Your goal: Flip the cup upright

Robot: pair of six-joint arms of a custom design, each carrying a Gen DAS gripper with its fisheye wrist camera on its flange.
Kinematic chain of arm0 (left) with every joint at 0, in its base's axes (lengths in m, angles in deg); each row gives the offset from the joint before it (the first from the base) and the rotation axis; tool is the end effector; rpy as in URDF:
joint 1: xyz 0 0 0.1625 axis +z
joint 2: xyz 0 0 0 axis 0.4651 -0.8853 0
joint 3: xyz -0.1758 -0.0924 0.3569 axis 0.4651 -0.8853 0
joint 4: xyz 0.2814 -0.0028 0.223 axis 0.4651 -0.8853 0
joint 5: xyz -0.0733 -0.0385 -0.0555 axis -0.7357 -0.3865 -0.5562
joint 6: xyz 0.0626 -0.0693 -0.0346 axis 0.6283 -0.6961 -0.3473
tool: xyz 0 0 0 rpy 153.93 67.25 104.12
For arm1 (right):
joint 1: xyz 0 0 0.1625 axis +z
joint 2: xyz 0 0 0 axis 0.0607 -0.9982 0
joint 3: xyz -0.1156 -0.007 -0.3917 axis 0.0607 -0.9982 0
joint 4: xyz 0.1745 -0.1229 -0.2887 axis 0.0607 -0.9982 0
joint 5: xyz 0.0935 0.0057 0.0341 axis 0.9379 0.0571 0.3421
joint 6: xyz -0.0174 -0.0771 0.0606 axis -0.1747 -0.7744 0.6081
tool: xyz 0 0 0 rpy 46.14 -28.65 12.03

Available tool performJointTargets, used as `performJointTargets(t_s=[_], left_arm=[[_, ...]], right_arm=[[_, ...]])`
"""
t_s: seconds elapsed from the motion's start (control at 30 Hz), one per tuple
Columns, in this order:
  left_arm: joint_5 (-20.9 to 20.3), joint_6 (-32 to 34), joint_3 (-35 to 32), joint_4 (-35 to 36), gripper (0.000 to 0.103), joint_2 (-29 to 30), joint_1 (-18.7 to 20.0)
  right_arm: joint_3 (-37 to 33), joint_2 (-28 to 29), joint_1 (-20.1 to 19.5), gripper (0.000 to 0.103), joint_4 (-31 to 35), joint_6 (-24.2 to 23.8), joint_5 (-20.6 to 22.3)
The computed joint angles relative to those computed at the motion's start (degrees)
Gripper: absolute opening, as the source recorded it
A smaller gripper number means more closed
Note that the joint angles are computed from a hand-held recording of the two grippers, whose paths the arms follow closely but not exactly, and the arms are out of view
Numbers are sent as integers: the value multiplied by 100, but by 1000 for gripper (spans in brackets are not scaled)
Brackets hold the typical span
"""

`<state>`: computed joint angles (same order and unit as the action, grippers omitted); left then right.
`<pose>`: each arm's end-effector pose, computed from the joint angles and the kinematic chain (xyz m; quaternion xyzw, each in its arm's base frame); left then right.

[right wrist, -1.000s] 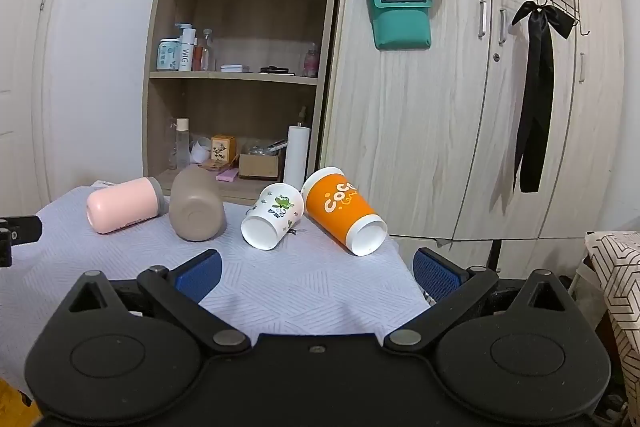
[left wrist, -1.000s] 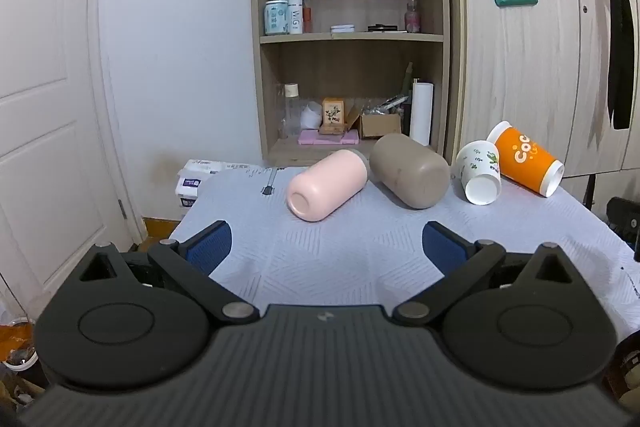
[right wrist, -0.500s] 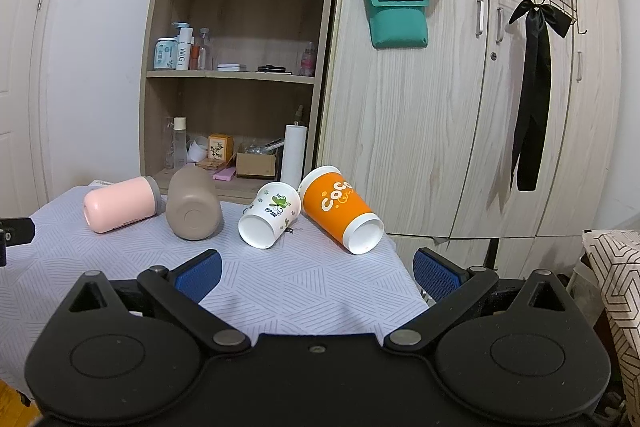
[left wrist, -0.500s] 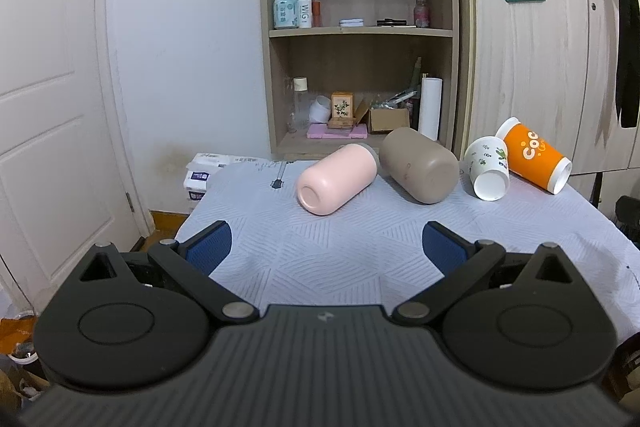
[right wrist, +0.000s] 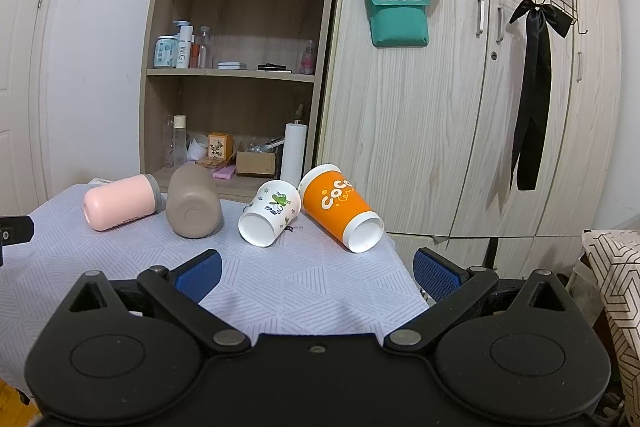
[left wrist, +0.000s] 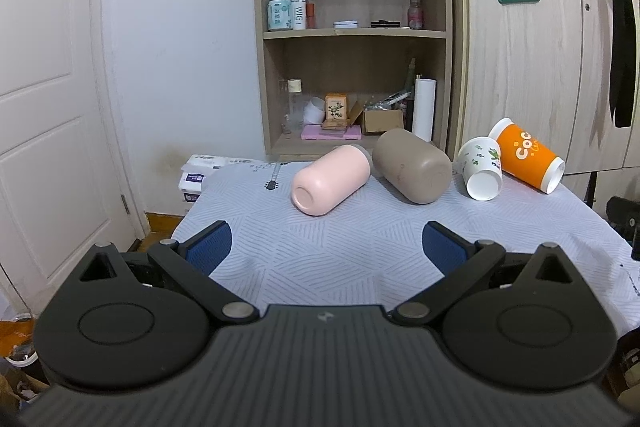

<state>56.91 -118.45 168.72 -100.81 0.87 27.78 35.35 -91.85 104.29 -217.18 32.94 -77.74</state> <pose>-0.1141 -0.5502 0.2330 0.1450 0.7328 -0.5439 0.3823 0.2802 -0.5915 0.0635 0.2830 -0.7375 0.5184 0.3275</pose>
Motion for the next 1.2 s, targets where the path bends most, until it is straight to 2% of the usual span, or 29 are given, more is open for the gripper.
performJointTargets(t_s=[0.33, 0.5, 1.07, 1.2], left_arm=[[-130, 31, 6, -66, 103, 10, -33], [-348, 48, -37, -21, 103, 38, -74], [-363, -80, -38, 126, 103, -2, -69], [-380, -268, -209, 383, 103, 96, -67]], right_arm=[[4, 0, -6, 103, -26, 16, -39], [-38, 22, 10, 103, -89, -69, -105], [-59, 29, 34, 103, -21, -62, -177], [12, -14, 16, 103, 10, -76, -128]])
